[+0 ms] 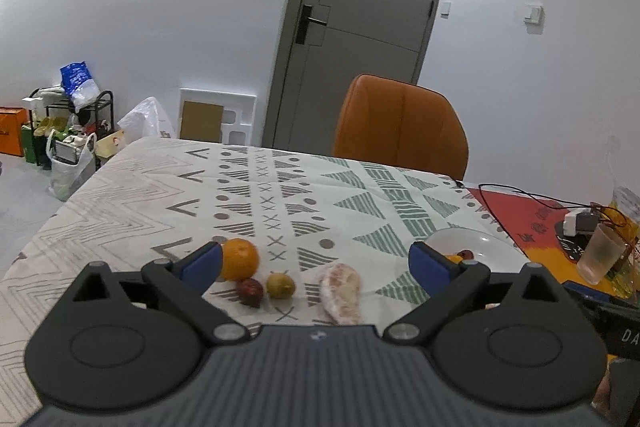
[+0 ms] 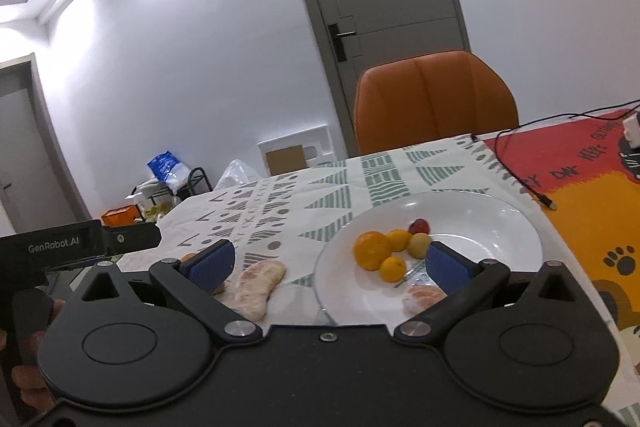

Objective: Organize fruits
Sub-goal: 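Move both open tools back toward the remaining fruit on the tablecloth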

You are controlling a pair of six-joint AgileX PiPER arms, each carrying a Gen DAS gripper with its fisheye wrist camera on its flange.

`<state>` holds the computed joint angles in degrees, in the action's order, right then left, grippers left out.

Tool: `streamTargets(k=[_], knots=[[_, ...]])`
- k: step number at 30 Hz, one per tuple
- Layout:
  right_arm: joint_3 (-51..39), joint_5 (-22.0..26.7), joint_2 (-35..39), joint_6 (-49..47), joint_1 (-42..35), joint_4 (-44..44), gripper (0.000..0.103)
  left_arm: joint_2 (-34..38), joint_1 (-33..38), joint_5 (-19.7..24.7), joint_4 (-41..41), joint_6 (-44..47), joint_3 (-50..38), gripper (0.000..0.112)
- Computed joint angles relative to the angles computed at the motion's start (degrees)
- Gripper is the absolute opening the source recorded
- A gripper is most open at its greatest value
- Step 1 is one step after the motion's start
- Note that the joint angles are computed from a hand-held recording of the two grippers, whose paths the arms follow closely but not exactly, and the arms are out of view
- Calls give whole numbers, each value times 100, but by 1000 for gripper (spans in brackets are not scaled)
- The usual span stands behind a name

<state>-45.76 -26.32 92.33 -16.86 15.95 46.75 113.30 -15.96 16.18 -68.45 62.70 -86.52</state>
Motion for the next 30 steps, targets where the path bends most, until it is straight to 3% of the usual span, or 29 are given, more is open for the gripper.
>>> streamTargets(k=[19,30], knots=[[-501,197,410,-457,321,337,103,88,444,350,-269,331,96,99],[-674,455,708,131,185,-165,103,260,511,350,-554,691,91,98]])
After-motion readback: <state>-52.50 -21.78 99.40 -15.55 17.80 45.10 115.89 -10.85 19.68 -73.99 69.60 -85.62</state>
